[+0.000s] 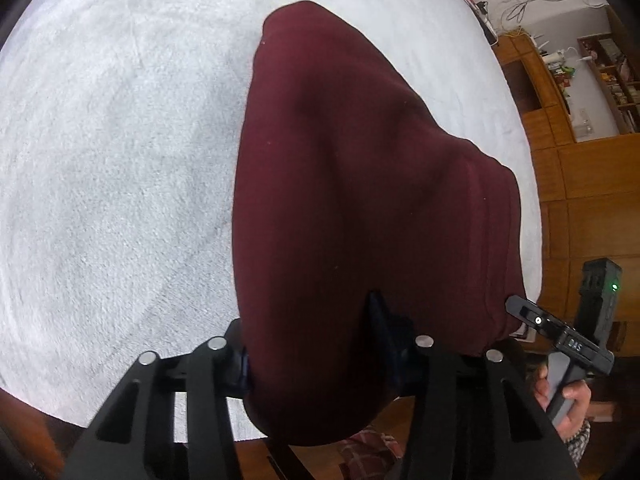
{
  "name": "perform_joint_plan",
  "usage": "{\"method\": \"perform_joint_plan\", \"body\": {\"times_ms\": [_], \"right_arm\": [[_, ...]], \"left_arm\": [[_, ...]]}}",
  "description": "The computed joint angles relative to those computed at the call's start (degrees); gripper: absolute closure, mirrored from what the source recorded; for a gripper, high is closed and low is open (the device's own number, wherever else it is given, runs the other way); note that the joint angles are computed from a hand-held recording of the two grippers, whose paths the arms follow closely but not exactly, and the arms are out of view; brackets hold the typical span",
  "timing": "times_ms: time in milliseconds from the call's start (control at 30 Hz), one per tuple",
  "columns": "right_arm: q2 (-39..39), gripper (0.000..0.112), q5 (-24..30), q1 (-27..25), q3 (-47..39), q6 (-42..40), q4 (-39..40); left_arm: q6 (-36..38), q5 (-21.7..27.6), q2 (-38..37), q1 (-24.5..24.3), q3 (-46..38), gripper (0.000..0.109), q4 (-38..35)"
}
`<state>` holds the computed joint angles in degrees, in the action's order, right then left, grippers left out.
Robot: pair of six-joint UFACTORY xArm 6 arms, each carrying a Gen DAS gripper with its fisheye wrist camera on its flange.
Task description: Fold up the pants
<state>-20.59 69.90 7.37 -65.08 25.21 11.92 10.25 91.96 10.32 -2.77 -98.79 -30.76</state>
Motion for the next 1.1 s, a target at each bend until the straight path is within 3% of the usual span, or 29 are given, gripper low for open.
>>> {"method": "perform_joint_plan", "body": {"times_ms": [167, 367, 400, 500, 567, 600, 833, 933, 1100], "right_arm": [[1.38, 0.021, -0.54, -2.17, -0.17, -2.52, 3.31], [3.12, 0.022, -3.66, -6.54, 3.14, -7.66, 16.35], [3.4, 0.026, -4.11, -6.89, 3.66, -8.59, 18.34], [3.53, 0.051, -4.66, -7.02, 3.92, -10.22, 20.59], [2.58, 0.065, -4.19, -7.08, 3.8, -11.01, 21.07], [1.93, 0.071, -4.14, -6.96, 3.58, -10.3, 20.3], [2.12, 0.077, -0.72, -5.61, -4.14, -10.19, 16.84], [4.36, 0.077, 0.69, -5.48, -9.32, -10.55, 14.62], [9.44, 0.077, 1.97, -7.65, -17.61, -12.92, 13.04]], "left_arm": [[0.21, 3.27, 3.53, 0.32, -4.24, 0.047, -0.44], [-0.94, 6.47, 8.31, -0.51, -10.25, 0.039, -0.06], [-1.51, 6.51, 8.45, -0.93, -10.53, 0.039, 0.19], [-2.5, 5.5, 7.33, -1.6, -9.81, 0.047, 1.43], [-2.43, 4.09, 5.91, -1.76, -8.76, 0.066, 2.01], [-2.41, 3.32, 4.94, -1.62, -8.08, 0.068, 1.9], [-1.09, -0.19, -1.12, -1.09, -4.84, 0.075, 0.56], [-1.63, 0.72, 0.87, -0.36, -9.95, 0.075, -3.01], [-2.46, -1.95, 5.13, -1.66, -17.24, 0.075, -4.01]]}}
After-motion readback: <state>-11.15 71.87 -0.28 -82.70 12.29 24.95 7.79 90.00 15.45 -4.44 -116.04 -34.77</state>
